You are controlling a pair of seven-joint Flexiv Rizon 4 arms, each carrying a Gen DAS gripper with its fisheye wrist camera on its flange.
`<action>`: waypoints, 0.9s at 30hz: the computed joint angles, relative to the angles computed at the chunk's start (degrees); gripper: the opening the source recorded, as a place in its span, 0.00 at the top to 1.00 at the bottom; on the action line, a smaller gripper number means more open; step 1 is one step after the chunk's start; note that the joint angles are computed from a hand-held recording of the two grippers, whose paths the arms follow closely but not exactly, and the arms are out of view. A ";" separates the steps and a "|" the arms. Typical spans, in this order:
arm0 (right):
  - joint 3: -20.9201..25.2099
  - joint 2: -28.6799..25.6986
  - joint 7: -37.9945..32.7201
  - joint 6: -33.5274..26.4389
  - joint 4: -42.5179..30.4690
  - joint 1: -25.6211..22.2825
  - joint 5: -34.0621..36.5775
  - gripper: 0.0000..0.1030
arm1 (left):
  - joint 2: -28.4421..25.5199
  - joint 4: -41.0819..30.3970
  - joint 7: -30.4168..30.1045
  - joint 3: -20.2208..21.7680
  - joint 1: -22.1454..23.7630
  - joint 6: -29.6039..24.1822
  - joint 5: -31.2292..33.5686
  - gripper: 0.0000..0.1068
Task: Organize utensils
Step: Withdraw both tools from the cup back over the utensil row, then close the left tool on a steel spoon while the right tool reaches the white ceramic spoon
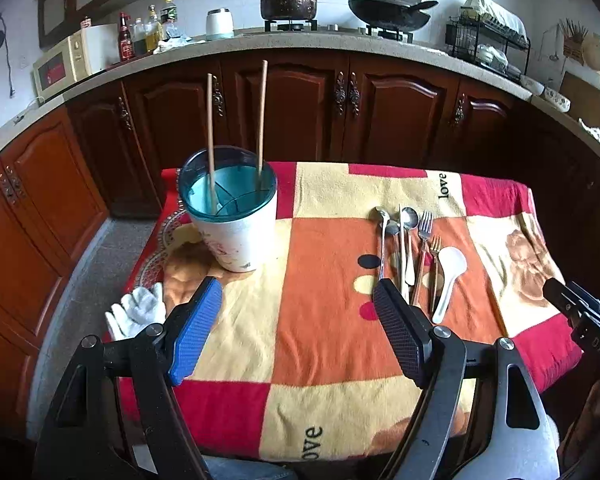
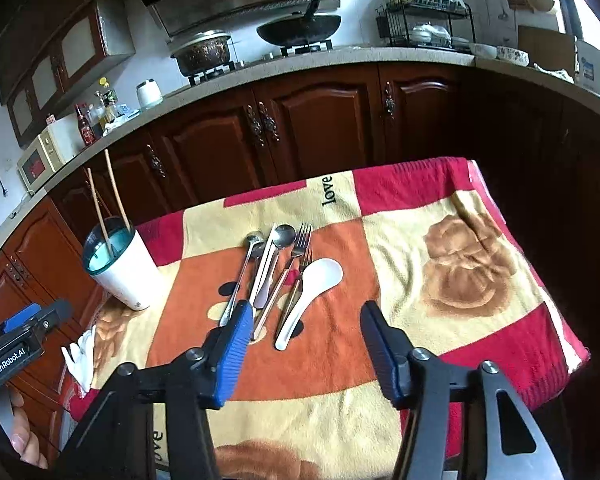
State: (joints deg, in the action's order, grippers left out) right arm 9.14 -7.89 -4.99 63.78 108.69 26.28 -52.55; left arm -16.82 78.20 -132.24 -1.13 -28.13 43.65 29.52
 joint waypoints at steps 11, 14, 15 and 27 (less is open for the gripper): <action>-2.52 -6.88 -5.33 1.77 -4.48 0.51 6.82 0.49 | -8.37 -5.33 5.98 0.49 2.24 2.45 -7.78 0.26; -3.08 -8.79 -6.55 2.71 -5.68 0.58 9.29 0.49 | -11.02 -8.06 7.62 1.17 2.01 2.18 -9.32 0.26; -3.18 -9.66 -7.29 3.04 -6.37 0.59 10.40 0.49 | -12.41 -9.64 8.45 1.24 2.03 1.76 -9.99 0.26; -1.92 -20.23 -20.72 -0.13 -18.74 -0.38 30.64 0.49 | -35.58 -44.14 20.67 1.95 2.33 -16.79 -21.40 0.38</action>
